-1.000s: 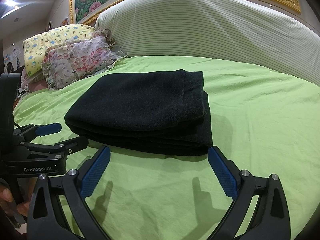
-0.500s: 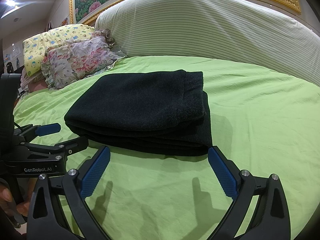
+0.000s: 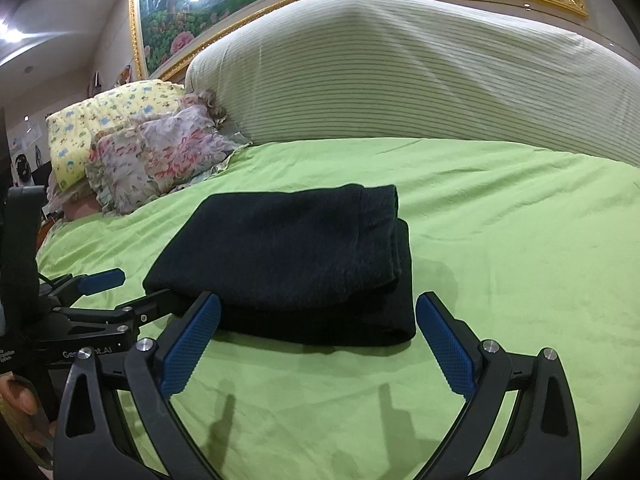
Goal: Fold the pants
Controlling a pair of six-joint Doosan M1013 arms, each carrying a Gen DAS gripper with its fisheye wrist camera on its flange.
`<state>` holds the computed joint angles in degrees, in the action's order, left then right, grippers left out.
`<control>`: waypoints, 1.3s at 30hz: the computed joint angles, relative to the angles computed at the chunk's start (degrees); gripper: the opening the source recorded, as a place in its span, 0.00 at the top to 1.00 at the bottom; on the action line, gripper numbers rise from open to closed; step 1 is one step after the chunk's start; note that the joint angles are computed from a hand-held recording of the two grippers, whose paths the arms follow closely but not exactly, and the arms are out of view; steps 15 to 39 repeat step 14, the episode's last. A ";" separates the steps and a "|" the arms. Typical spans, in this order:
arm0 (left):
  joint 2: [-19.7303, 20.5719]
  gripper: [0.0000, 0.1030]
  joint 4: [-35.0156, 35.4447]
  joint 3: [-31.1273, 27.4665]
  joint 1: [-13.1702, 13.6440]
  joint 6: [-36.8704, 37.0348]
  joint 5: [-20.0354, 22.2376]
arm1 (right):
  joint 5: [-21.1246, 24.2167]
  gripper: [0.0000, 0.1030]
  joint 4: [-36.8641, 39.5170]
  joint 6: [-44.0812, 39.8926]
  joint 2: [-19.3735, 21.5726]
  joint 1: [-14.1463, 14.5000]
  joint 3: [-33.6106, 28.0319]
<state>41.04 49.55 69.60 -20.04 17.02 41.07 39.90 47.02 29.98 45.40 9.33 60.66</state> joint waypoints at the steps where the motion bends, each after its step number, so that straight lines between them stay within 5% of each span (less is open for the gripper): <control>1: 0.00 0.06 -0.06 -0.13 -0.03 0.18 0.00 | -0.06 0.05 -0.81 0.71 0.03 0.09 -0.25; 14: 0.78 0.06 -5.73 -2.54 0.36 5.96 -0.37 | 1.60 0.03 -4.76 6.76 1.16 0.09 -2.97; 39: 0.78 0.06 -5.73 -2.54 0.36 5.96 -0.37 | 1.60 0.03 -4.76 6.76 1.16 0.09 -2.97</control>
